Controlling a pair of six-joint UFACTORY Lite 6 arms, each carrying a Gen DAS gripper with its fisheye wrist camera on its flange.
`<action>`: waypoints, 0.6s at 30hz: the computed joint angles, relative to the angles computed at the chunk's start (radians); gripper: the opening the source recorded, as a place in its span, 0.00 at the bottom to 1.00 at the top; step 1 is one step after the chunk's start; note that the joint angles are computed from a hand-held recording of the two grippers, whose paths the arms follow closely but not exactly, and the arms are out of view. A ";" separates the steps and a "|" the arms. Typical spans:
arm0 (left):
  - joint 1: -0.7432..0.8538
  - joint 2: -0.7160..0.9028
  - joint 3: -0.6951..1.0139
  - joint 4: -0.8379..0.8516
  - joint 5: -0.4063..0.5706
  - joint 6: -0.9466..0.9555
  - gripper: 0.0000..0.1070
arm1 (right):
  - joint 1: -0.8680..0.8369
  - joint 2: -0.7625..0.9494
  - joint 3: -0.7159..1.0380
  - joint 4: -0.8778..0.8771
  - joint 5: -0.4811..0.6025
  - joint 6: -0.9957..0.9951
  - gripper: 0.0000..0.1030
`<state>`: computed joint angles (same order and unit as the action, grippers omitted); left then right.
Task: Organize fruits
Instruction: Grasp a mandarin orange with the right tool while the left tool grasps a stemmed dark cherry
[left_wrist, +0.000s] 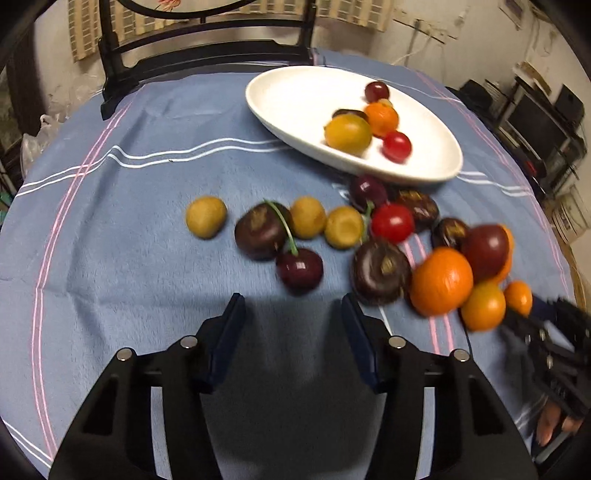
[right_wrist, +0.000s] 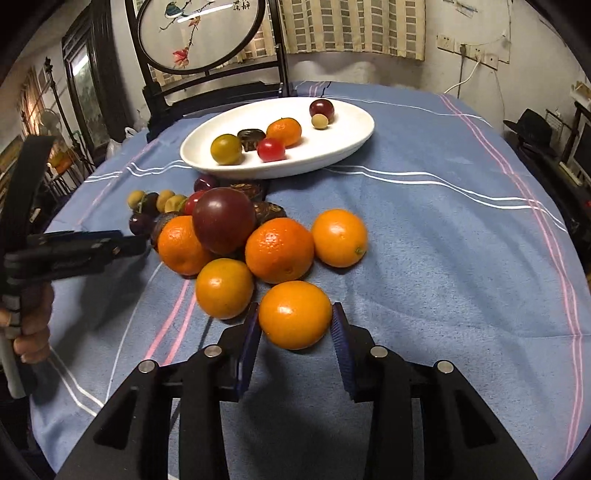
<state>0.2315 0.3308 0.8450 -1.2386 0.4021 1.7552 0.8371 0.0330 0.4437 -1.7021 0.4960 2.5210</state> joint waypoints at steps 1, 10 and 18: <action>-0.005 0.009 0.015 0.023 0.005 -0.038 0.49 | 0.001 -0.002 -0.002 -0.007 0.000 0.009 0.37; -0.043 -0.012 0.017 0.049 0.007 -0.138 0.24 | 0.006 -0.028 -0.026 -0.017 0.010 0.031 0.37; 0.015 -0.342 -0.124 -0.030 0.126 0.062 0.24 | 0.060 -0.189 0.018 0.155 0.171 -0.221 0.37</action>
